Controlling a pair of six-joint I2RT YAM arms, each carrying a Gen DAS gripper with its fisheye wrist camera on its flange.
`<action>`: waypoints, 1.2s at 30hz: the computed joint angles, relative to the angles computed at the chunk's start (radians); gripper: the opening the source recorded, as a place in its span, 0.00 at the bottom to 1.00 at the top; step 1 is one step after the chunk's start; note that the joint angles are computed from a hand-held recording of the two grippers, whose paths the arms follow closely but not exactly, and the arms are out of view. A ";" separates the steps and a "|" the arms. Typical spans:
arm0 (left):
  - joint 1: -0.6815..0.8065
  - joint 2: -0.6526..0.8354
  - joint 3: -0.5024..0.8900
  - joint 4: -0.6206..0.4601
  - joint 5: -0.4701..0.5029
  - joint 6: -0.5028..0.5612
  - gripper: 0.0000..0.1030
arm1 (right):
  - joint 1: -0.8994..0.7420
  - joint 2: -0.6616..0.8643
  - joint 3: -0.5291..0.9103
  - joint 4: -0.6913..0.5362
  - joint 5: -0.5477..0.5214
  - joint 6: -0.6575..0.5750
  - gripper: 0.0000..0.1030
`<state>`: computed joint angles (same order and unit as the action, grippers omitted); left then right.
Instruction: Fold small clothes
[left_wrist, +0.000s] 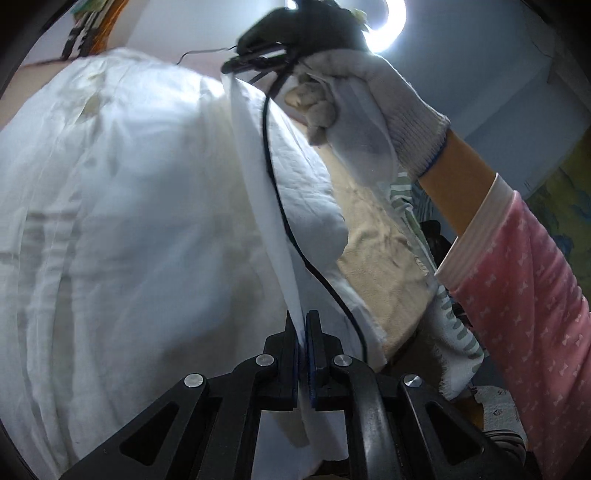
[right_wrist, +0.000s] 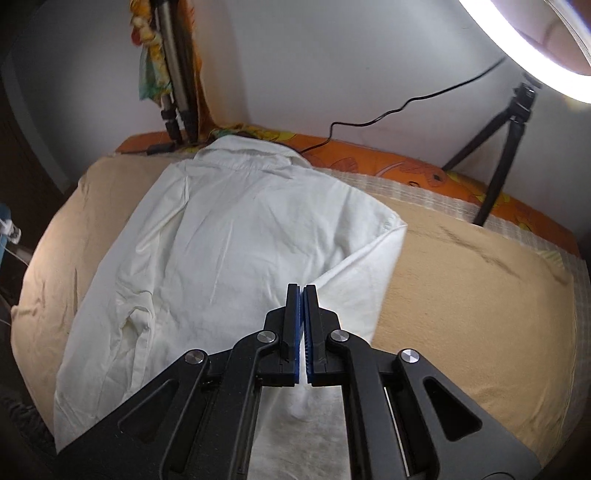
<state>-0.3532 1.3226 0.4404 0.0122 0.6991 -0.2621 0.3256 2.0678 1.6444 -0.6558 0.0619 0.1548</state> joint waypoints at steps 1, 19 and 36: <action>0.001 0.008 -0.005 0.009 0.000 -0.006 0.00 | 0.014 0.045 0.034 -0.005 0.008 -0.004 0.03; -0.062 -0.169 -0.031 -0.125 -0.178 0.029 0.27 | -0.092 -0.665 -0.589 0.024 -0.147 0.165 0.33; -0.230 -0.309 -0.083 -0.152 -0.372 0.043 0.27 | 0.031 -1.332 -1.262 -0.031 -0.354 0.440 0.33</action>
<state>-0.5836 1.0137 0.3569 -0.1402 0.3268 -0.2188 0.3563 0.7360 0.3821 -0.6868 -0.2921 0.5945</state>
